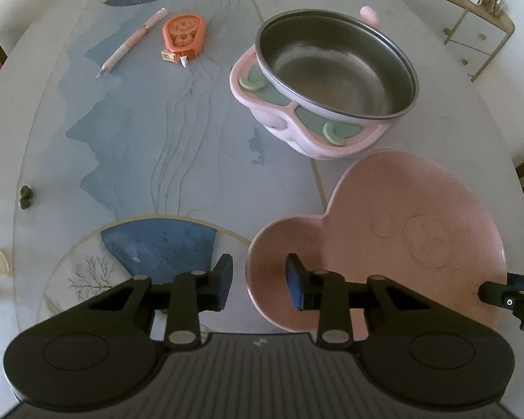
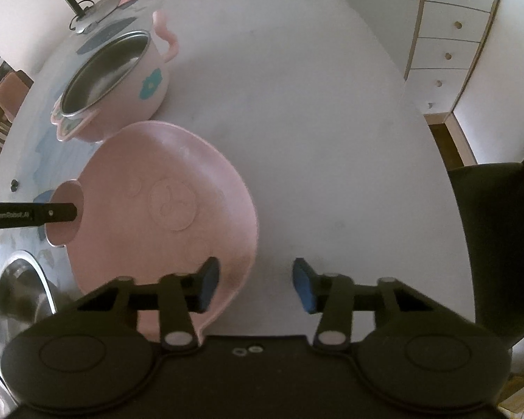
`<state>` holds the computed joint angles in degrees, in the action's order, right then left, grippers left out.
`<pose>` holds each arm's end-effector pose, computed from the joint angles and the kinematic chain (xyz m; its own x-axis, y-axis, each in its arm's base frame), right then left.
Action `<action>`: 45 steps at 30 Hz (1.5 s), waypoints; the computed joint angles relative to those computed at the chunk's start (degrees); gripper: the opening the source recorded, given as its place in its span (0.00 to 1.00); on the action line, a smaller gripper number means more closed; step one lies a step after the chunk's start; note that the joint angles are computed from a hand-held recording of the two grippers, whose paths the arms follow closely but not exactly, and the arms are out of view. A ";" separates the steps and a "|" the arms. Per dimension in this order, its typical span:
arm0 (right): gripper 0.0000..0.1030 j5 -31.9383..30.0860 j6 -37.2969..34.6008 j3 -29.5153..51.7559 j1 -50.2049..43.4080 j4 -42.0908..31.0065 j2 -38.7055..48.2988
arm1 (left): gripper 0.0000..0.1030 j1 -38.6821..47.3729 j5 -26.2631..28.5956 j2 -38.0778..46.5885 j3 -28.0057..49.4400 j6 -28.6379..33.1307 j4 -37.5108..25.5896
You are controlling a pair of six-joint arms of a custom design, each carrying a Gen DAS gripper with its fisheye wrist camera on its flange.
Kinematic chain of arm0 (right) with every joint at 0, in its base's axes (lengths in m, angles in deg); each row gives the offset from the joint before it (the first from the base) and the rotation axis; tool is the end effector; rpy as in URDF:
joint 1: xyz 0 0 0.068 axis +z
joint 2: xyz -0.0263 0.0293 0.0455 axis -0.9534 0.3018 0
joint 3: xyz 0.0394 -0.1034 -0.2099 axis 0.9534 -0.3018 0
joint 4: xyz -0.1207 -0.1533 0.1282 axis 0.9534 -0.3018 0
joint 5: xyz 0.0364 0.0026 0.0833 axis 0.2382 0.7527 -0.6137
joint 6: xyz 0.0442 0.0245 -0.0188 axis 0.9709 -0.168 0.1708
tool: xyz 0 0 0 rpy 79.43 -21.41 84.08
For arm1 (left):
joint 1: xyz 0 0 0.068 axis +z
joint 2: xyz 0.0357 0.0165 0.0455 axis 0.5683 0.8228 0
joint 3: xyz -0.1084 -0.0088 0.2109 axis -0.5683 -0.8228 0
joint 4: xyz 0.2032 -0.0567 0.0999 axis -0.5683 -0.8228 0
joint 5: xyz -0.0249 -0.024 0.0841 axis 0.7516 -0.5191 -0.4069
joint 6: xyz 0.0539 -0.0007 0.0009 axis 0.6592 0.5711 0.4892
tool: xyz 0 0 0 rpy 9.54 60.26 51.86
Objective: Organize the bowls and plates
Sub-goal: 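Close the left tool on the pink plate rim while the right tool grips it too, then lift the pink plate with both tools and carry it over the white plates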
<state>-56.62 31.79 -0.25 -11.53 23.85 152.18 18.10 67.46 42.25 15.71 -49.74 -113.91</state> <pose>0.1302 0.2079 0.2062 -0.7582 0.5576 -0.3379 0.5004 0.8299 0.2468 0.3354 -0.1059 0.2214 -0.7796 0.5467 -0.3055 0.5919 0.8025 -0.0745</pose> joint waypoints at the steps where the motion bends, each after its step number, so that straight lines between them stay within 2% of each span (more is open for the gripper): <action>1: 0.36 0.03 0.12 -0.03 0.12 0.03 -0.16 | 0.30 -0.08 -0.05 -0.11 -0.05 0.00 0.01; 7: 0.23 0.14 0.45 -0.49 0.40 1.43 -0.37 | 0.22 -0.91 -0.83 -1.18 -0.85 0.43 -0.09; 10: 0.17 0.23 0.92 -0.87 0.68 2.15 -0.45 | 0.13 -1.13 -1.61 -1.54 -1.36 0.12 0.33; 22: 0.15 2.27 3.86 1.52 2.14 -1.98 -0.70 | 0.11 -1.51 -0.18 -4.90 -2.27 -1.85 0.18; 31: 0.14 5.98 8.74 7.96 7.36 -12.53 -2.25 | 0.11 -2.33 0.67 -10.03 -0.77 -2.10 -4.81; 40: 0.13 10.17 16.77 24.75 15.38 -28.02 3.69 | 0.11 1.65 2.78 -19.00 0.27 1.00 -12.74; 45: 0.13 11.68 21.21 35.18 19.96 -35.48 9.14 | 0.11 6.82 5.02 -23.75 1.38 4.96 -18.50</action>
